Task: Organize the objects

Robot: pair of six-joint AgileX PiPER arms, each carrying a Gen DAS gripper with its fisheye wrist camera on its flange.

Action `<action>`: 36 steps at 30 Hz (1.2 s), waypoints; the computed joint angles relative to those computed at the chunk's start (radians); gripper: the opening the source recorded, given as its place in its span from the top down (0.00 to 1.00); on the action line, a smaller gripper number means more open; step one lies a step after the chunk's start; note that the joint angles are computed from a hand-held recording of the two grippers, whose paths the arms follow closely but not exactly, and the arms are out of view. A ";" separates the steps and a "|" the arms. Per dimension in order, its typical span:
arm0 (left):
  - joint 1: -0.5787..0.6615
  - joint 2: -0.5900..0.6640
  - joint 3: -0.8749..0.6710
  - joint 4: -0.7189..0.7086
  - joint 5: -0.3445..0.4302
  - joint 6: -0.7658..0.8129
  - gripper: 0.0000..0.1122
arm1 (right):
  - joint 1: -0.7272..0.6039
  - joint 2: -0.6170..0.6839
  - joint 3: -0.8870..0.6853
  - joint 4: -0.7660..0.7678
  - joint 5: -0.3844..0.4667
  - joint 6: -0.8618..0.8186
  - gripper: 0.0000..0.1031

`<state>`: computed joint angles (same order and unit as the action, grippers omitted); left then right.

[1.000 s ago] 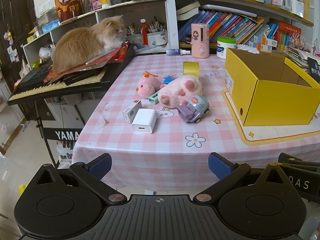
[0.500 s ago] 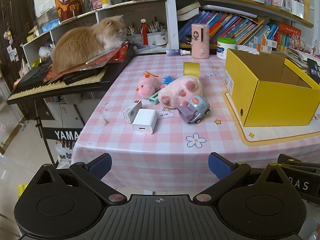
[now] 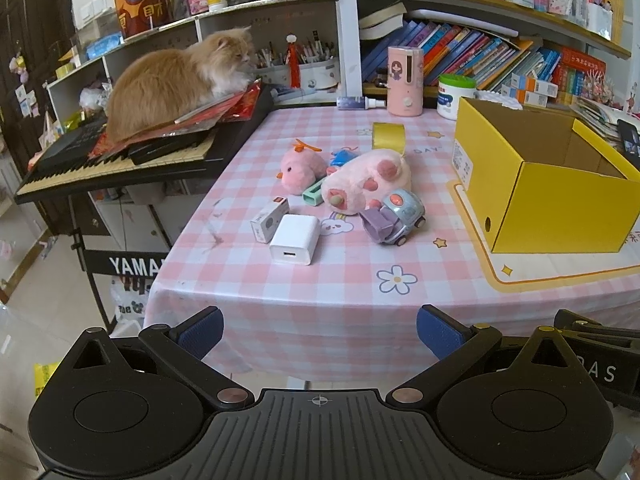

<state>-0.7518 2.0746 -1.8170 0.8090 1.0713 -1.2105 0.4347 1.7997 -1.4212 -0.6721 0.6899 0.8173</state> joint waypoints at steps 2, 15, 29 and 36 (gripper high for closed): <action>0.000 -0.001 0.001 0.000 -0.002 -0.001 0.08 | 0.002 0.001 -0.001 0.002 0.001 0.001 0.00; 0.001 -0.009 0.014 -0.002 -0.010 -0.008 0.08 | 0.007 0.002 -0.001 0.005 0.002 0.000 0.00; 0.006 -0.017 0.029 -0.006 -0.028 -0.015 0.08 | 0.007 0.002 -0.001 0.006 0.002 0.001 0.00; 0.007 -0.018 0.032 -0.005 -0.030 -0.016 0.08 | 0.015 0.007 0.000 0.008 0.004 0.011 0.00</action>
<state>-0.7453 2.0565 -1.7854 0.8038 1.0415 -1.2264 0.4501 1.8064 -1.4217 -0.6637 0.6944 0.8279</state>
